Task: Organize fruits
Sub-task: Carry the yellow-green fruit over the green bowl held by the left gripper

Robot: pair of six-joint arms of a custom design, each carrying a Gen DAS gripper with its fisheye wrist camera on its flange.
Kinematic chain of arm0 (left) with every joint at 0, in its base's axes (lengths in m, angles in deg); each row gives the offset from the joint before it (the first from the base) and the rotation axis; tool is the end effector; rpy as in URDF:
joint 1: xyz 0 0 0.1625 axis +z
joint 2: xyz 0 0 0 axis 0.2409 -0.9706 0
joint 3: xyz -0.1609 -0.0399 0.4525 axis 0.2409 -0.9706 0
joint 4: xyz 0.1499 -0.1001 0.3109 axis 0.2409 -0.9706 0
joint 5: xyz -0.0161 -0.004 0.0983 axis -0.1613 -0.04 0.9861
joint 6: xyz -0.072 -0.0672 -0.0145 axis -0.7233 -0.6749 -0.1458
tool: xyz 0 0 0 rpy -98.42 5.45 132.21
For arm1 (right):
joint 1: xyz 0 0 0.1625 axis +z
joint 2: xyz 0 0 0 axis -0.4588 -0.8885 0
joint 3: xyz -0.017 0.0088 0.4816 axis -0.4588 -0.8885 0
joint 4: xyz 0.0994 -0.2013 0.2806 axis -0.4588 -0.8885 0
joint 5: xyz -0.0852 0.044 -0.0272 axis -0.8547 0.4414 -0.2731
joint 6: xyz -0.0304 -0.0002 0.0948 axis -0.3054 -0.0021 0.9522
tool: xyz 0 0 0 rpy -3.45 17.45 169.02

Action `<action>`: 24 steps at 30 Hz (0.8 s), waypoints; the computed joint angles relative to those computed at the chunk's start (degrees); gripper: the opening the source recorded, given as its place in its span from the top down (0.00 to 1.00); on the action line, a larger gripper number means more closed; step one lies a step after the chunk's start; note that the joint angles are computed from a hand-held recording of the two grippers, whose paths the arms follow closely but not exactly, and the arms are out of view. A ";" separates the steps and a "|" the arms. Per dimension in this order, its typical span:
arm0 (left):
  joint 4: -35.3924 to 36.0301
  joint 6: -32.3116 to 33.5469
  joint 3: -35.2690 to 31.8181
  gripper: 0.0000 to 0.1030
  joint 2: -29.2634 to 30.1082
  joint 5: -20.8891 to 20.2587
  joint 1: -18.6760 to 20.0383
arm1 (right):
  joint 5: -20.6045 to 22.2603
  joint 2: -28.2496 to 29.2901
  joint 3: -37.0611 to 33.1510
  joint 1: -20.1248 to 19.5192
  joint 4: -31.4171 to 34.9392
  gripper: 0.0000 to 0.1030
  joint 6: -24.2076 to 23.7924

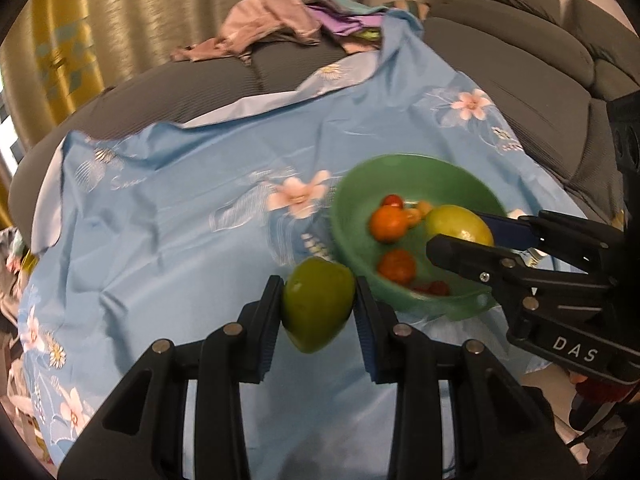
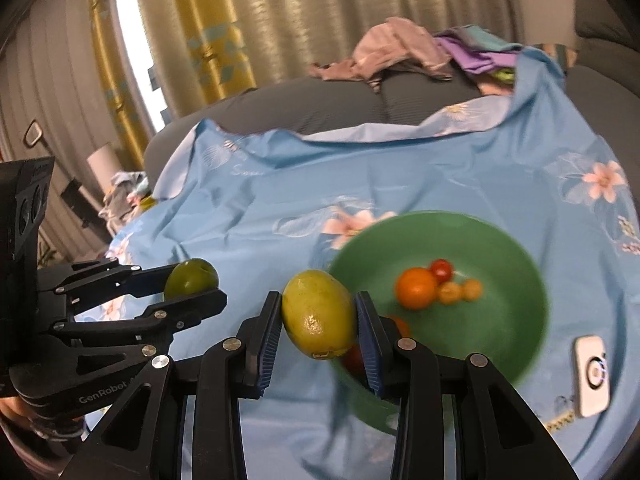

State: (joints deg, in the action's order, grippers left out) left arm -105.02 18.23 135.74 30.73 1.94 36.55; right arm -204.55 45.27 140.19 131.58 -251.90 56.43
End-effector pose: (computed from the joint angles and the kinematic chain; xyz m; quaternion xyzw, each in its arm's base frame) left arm -0.2948 -0.6468 0.1443 0.4276 0.8508 -0.2027 0.2286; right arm 0.2339 -0.5975 0.2152 0.1243 -0.8670 0.4019 0.2672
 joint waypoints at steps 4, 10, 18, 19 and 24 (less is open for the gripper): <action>0.96 0.39 -1.06 0.66 1.64 -0.32 -1.09 | -0.39 -1.53 2.37 -0.92 -1.77 0.63 0.36; 3.47 0.49 -3.80 0.66 4.62 -0.88 -2.09 | -0.66 -3.27 4.62 -2.51 -3.10 0.63 1.25; 7.26 1.21 -7.39 0.66 8.28 0.44 -2.18 | -3.15 -3.70 4.22 -4.00 -1.07 0.63 1.69; 7.81 1.22 -7.84 0.66 8.69 0.69 -2.13 | -3.49 -3.76 4.38 -4.20 -1.01 0.63 1.70; 10.30 0.95 -9.50 0.66 9.92 1.34 -1.82 | -4.90 -3.75 3.98 -4.78 0.73 0.62 2.05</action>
